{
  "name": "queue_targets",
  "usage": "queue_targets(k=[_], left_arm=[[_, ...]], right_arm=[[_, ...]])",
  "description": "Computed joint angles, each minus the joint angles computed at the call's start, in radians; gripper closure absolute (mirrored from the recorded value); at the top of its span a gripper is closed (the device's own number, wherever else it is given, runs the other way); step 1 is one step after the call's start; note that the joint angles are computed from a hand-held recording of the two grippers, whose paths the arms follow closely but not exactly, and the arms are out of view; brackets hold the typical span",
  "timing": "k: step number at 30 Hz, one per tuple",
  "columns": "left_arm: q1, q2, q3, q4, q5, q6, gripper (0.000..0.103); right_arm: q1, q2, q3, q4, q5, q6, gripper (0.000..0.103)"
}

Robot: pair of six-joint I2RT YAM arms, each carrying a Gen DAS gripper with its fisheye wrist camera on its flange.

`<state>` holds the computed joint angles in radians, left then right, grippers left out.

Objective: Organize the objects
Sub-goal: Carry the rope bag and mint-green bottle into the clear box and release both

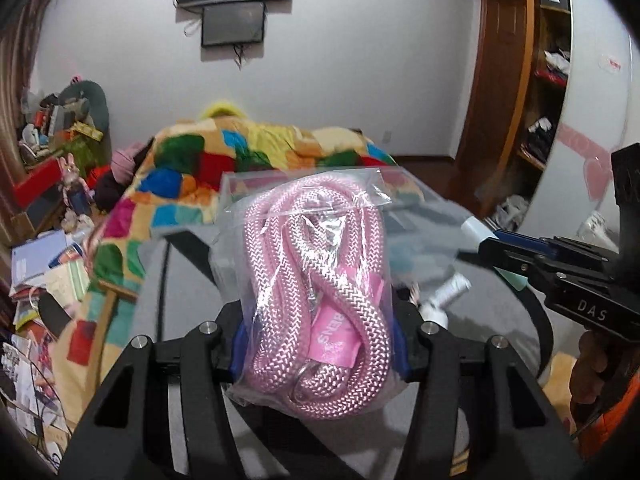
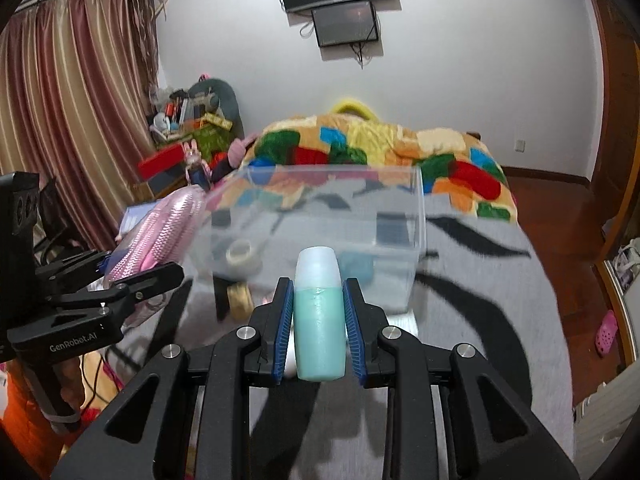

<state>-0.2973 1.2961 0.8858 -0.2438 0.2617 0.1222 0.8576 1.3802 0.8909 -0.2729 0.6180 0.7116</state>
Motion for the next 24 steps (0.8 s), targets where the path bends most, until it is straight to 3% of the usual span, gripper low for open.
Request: queue_targets(k=[8,24], left_arm=[[0.022,0.138,0.148,0.007,-0.008,-0.021,0.049],[-0.053,0.459,0.427,-0.095,-0.062,-0.037,0.049]], right_arm=[[-0.106,0.082,0.115,0.004,-0.028,-0.089,0.08],[-0.271,0.331,0.292,-0.004,-0.273,-0.148,0.08]])
